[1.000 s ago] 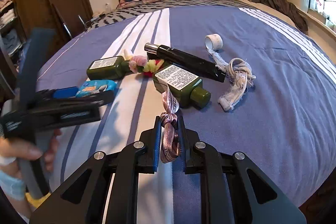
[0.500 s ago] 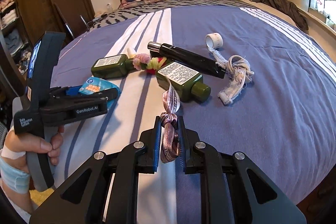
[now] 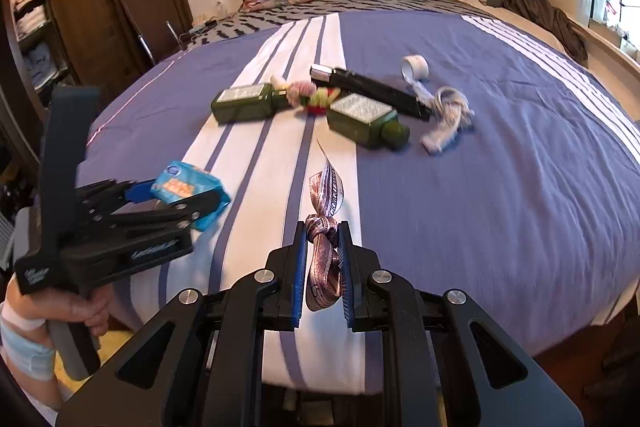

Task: Collect trash
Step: 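Grasp the blue wet-wipe pack with the left tool while the right tool grasps the pink ribbon, then lower both tools to the bin and open them to drop the items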

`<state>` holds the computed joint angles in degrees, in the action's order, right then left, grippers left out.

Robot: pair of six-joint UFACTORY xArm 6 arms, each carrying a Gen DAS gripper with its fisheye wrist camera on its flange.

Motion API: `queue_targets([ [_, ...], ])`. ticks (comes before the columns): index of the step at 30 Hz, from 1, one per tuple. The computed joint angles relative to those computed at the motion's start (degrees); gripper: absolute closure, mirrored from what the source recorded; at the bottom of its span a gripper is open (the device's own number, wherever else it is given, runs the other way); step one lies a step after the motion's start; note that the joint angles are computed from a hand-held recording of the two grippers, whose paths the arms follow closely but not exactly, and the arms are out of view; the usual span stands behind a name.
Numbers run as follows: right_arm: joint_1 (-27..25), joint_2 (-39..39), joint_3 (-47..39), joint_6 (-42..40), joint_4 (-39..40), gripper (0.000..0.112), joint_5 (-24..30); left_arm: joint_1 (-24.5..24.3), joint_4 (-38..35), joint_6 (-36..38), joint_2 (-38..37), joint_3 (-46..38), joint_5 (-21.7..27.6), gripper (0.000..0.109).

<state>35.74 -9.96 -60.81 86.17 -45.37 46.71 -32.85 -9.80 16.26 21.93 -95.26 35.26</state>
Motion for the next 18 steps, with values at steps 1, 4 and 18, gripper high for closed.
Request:
queue_targets([
  [1, 0.66, -0.52, 0.58, 0.46, 0.12, 0.096, 0.35, -0.07, -0.02, -0.02, -1.58, 2.19, -0.84, 0.05],
  [4, 2.78, -2.14, 1.82, 2.16, -0.31, 0.096, 1.88, -0.21, 0.69, -1.17, -8.18, 10.44, -4.02, 0.05],
  [18, 13.22, -6.37, 4.21, 4.92, 1.9, 0.096, 9.9, -1.37, -4.33, 1.37, -31.02, 35.38, -6.83, 0.049],
])
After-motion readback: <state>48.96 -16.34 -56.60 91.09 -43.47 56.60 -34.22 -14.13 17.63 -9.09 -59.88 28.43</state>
